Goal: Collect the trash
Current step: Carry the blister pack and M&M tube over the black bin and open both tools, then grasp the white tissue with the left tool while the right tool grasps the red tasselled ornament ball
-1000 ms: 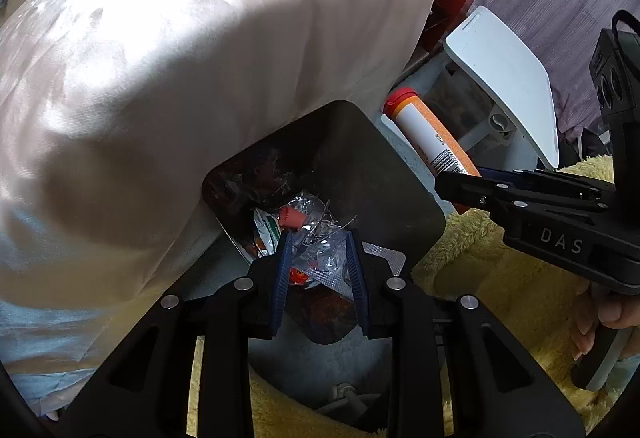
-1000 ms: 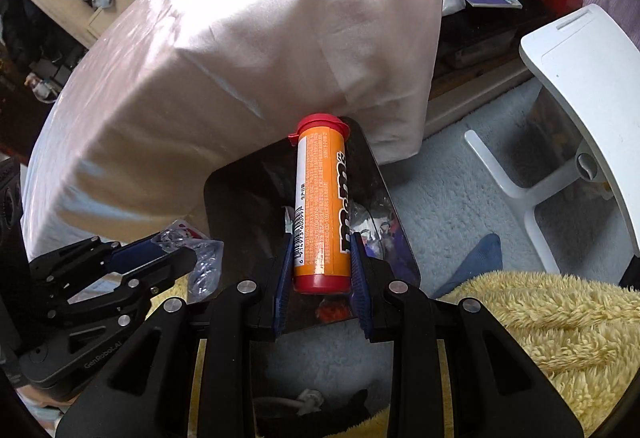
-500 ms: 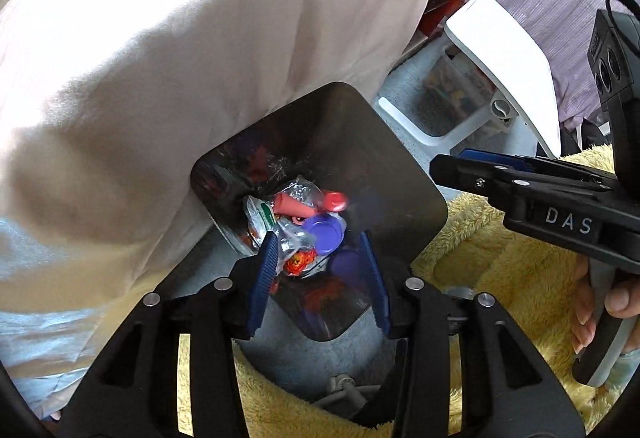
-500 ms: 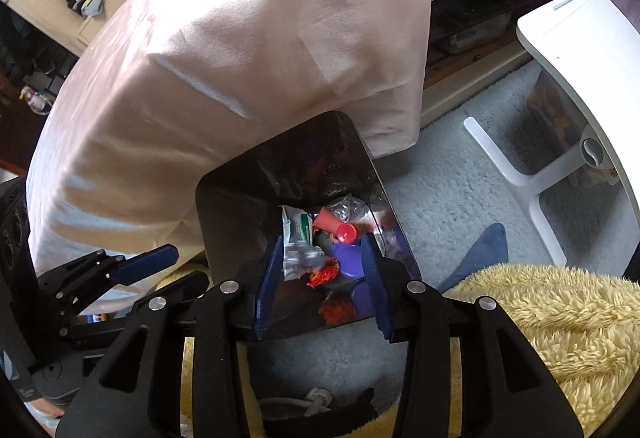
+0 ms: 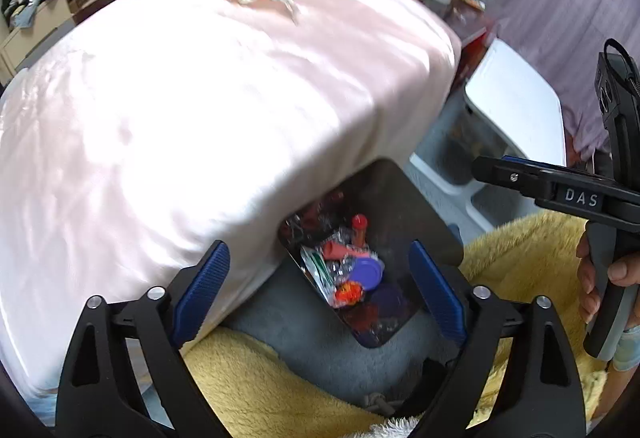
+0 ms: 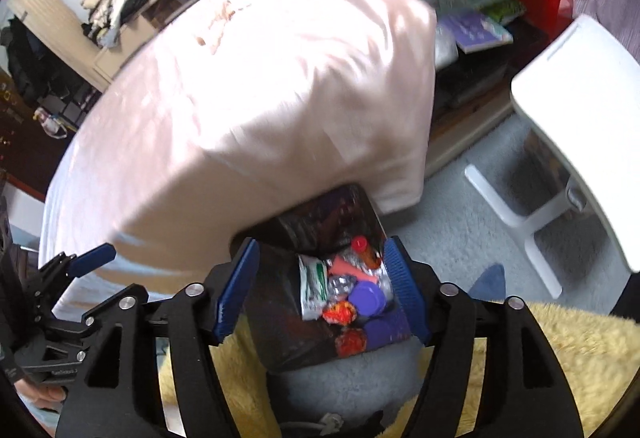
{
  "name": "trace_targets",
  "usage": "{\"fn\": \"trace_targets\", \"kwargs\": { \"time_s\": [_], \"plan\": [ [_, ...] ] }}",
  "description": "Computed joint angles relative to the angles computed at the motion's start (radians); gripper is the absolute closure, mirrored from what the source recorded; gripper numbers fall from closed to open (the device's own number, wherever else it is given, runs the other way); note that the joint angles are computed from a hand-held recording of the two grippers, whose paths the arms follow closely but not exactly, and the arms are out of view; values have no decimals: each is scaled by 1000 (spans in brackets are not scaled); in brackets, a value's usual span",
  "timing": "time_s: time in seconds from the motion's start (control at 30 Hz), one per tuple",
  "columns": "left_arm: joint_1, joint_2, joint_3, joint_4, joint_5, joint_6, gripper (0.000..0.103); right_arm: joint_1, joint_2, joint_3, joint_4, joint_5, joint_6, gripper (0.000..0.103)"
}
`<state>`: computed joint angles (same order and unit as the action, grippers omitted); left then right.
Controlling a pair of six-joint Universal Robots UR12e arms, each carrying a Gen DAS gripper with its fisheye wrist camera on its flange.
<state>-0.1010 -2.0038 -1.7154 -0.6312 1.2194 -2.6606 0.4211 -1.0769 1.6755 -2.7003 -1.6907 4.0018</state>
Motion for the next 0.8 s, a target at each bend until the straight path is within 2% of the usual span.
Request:
{"fn": "trace_targets", "kwargs": {
  "time_s": [0.1, 0.27, 0.57, 0.63, 0.8],
  "plan": [
    [10, -1, 18, 33, -9, -32, 14, -3, 0, -30, -9, -41, -35, 29],
    [9, -27, 75, 64, 9, -59, 14, -21, 21, -98, -4, -67, -83, 28],
    [-14, -126, 242, 36, -10, -116, 15, -64, 93, -232, 65, -59, -121, 28],
    [-19, -156, 289, 12, -20, -127, 21, -73, 109, -256, 76, -49, -119, 28],
    [-33, -224, 398, -39, -28, -145, 28, -92, 146, -318, 99, -41, -112, 28]
  ]
}}
